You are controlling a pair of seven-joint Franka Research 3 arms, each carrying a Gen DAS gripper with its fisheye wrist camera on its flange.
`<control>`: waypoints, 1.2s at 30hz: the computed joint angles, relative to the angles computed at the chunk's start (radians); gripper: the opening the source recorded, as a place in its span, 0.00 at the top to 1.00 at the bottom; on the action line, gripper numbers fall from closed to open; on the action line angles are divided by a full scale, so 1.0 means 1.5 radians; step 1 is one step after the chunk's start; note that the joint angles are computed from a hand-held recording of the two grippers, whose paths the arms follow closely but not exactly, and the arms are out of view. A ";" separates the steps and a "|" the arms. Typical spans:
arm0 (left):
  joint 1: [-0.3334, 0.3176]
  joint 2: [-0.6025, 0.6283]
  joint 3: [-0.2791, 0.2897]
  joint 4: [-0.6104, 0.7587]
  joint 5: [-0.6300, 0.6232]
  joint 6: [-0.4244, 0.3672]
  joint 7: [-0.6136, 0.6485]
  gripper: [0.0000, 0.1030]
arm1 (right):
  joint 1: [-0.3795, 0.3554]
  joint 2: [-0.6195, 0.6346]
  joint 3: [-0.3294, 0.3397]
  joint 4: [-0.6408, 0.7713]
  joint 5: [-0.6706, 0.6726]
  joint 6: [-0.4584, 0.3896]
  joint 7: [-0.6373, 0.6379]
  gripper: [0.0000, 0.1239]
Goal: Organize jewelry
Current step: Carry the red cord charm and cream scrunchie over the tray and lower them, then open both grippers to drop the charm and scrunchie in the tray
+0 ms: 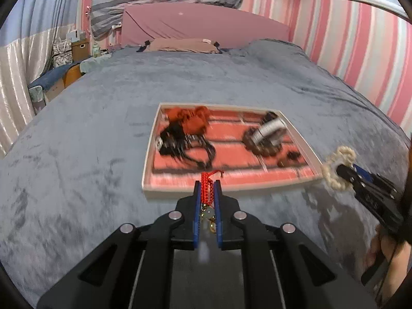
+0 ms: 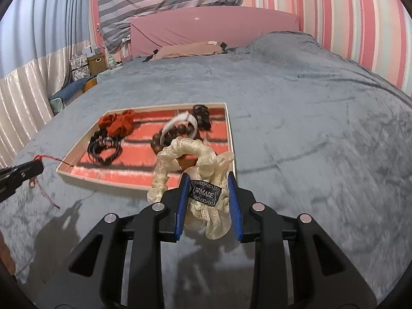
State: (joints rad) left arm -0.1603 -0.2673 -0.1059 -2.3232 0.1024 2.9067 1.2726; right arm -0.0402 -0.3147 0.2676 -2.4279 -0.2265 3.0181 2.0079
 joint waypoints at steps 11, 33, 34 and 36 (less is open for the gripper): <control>0.056 0.198 -0.020 0.183 0.078 -0.002 -0.053 0.91 | -0.015 0.152 0.007 0.151 -0.162 -0.019 0.114 0.76; 0.074 0.253 -0.032 0.169 0.126 0.033 -0.073 0.70 | 0.148 0.216 -0.149 0.165 -0.139 -0.035 0.084 0.60; 0.052 0.247 -0.007 0.165 0.191 0.034 -0.126 0.52 | 0.151 0.209 -0.154 0.161 -0.174 -0.035 0.114 0.55; 0.026 0.230 0.030 0.157 0.357 0.039 -0.273 0.33 | 0.152 0.201 -0.156 0.150 -0.183 -0.025 0.120 0.51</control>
State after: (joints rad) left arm -0.1219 0.0783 -0.0603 -2.0883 0.6381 2.9657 0.8636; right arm 0.1871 -0.0129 0.0332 -2.2025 -0.5003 2.9805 2.1885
